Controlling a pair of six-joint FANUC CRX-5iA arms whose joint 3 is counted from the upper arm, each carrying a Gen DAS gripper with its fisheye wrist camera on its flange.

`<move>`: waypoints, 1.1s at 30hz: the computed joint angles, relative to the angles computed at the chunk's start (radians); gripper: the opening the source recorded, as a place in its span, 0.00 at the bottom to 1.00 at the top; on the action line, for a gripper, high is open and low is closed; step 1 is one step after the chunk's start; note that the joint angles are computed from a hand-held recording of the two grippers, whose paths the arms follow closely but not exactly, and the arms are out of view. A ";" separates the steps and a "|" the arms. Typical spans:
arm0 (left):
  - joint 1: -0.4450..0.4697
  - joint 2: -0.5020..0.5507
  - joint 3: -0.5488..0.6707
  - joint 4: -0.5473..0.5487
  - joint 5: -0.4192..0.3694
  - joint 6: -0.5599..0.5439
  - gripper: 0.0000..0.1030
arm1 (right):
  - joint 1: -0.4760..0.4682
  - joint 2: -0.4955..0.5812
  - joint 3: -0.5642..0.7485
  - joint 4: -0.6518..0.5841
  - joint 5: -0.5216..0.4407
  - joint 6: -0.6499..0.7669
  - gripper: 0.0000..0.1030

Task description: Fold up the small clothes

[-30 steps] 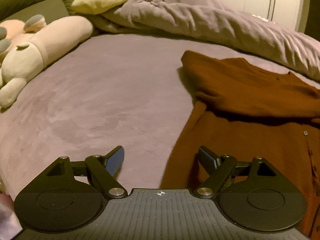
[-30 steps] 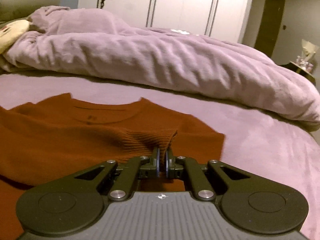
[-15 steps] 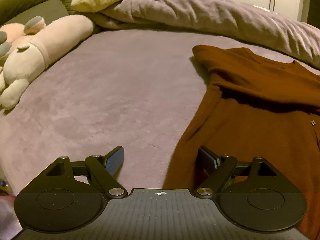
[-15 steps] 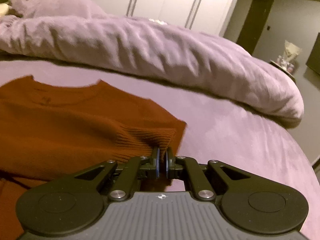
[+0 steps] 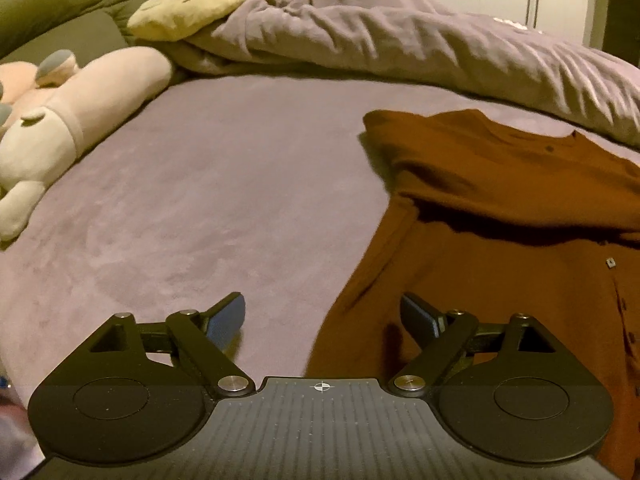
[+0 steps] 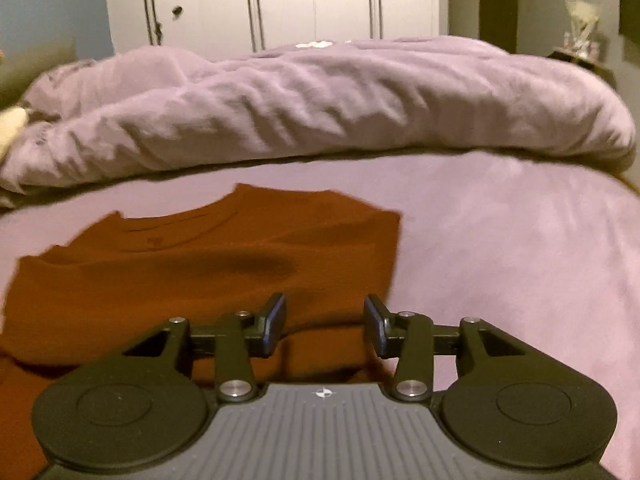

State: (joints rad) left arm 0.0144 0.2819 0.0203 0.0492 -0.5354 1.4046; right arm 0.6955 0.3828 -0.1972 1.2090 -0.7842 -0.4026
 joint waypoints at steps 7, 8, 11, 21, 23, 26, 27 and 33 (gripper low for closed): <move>0.004 -0.006 0.001 -0.006 -0.038 0.009 0.87 | -0.038 0.011 0.028 -0.052 0.114 -0.026 0.41; 0.004 -0.006 0.002 -0.003 -0.040 0.004 0.87 | -0.043 0.017 0.037 -0.078 0.128 -0.027 0.41; 0.004 -0.010 0.005 -0.009 -0.033 -0.004 0.87 | -0.036 0.062 0.092 -0.156 0.069 0.035 0.27; -0.026 0.067 0.116 -0.013 0.036 -0.034 0.87 | 0.073 0.192 0.242 -0.077 -0.389 0.196 0.21; -0.044 0.111 0.161 0.016 0.065 -0.055 0.88 | 0.071 0.188 0.237 -0.025 -0.347 0.200 0.21; -0.074 0.191 0.238 0.046 0.086 -0.077 0.90 | 0.061 0.199 0.238 0.067 -0.228 0.271 0.24; -0.086 0.220 0.279 0.029 0.069 -0.075 0.90 | 0.061 0.219 0.257 0.088 -0.206 0.320 0.24; -0.151 0.373 0.489 -0.121 -0.013 -0.070 0.90 | 0.045 0.313 0.343 0.091 -0.131 0.512 0.24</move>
State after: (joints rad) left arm -0.1366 0.6547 0.5090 -0.0719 -0.5481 1.3346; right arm 0.7407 0.6957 0.1459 1.2996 -0.9157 0.1090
